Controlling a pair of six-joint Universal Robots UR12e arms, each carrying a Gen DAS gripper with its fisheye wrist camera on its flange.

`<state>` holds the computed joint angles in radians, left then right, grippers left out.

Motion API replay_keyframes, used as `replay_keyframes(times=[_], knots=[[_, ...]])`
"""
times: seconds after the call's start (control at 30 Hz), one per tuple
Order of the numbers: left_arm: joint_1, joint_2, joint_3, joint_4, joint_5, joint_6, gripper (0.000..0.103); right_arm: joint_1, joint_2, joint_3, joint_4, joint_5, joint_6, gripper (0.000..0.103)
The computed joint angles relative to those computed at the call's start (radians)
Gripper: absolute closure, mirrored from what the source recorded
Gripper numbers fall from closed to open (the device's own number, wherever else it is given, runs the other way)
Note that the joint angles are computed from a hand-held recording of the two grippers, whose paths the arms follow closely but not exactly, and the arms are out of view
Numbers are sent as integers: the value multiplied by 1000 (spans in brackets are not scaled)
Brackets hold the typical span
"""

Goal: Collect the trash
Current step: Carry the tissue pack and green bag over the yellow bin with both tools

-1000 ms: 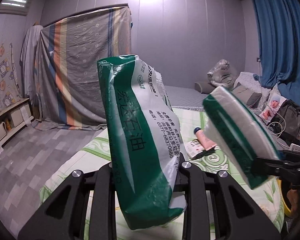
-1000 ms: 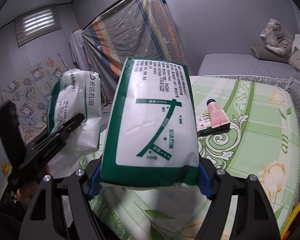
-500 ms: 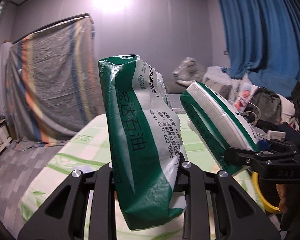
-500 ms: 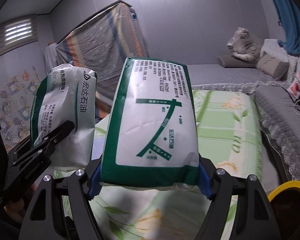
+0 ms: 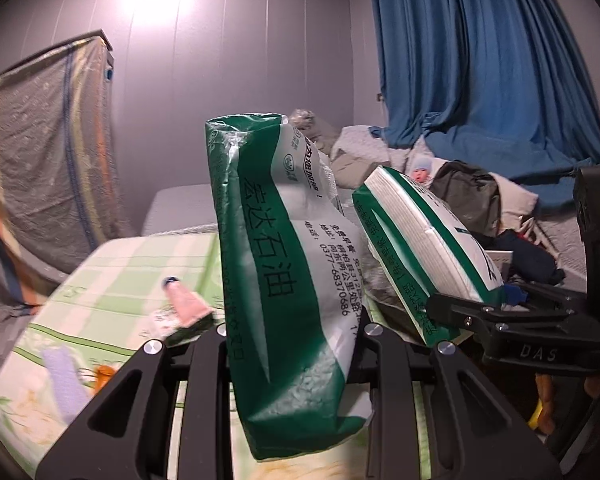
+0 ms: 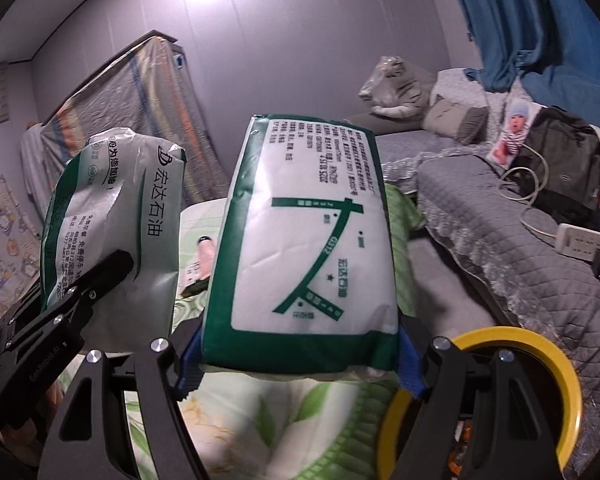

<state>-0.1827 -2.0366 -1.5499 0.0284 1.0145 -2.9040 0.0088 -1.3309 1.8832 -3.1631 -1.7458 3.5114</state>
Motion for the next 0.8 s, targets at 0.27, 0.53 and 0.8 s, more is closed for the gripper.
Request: replay_keyframes(times=[0.27, 0.53, 0.8], knots=[[-44, -11, 5, -32, -54, -23, 78, -17, -47, 75, 21, -121, 60, 31], [-77, -18, -3, -61, -64, -2, 78, -38, -81, 143, 52, -223, 121, 31], [-103, -27, -4, -90, -71, 43, 78, -60, -99, 194, 93, -257, 205, 31]])
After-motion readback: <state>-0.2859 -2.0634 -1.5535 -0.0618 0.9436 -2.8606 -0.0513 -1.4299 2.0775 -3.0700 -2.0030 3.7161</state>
